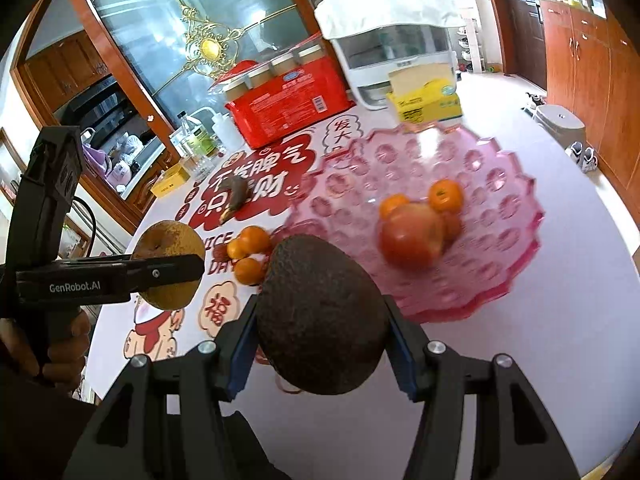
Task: Organize fruits
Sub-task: 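Lift and carry the pear and avocado over the pink bowl with both tools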
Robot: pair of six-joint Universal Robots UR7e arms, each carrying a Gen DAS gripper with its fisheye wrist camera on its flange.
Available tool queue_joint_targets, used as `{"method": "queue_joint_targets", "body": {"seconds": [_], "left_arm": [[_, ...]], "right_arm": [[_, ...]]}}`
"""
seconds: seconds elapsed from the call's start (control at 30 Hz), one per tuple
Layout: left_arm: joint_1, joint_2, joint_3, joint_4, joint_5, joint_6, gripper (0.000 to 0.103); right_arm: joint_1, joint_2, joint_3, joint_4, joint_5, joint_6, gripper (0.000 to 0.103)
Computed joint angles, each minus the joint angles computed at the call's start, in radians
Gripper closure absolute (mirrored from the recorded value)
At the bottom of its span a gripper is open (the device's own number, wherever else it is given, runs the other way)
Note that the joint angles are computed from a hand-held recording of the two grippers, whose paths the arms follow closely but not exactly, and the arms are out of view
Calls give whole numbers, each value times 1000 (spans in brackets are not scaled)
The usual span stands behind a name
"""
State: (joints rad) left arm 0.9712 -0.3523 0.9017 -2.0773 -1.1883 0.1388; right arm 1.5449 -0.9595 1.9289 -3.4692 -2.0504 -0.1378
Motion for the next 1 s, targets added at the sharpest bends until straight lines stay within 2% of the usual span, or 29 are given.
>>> {"method": "queue_joint_targets", "body": {"seconds": [0.27,0.53,0.7,1.0], "left_arm": [[-34,67,-31,-62,-18,-73,34],[-53,143,-95,-67,12,-163,34],[-57,194,-168,-16,43,-209,34],[-55,298,-329,107,97,-290,34]], "right_arm": [[-64,-112,16,74,60,-65,45],[-136,-156,-20,153,133,-104,45],[-190,-164,-53,231,189,-71,45],[-227,-143,-123,350,199,-65,45]]}}
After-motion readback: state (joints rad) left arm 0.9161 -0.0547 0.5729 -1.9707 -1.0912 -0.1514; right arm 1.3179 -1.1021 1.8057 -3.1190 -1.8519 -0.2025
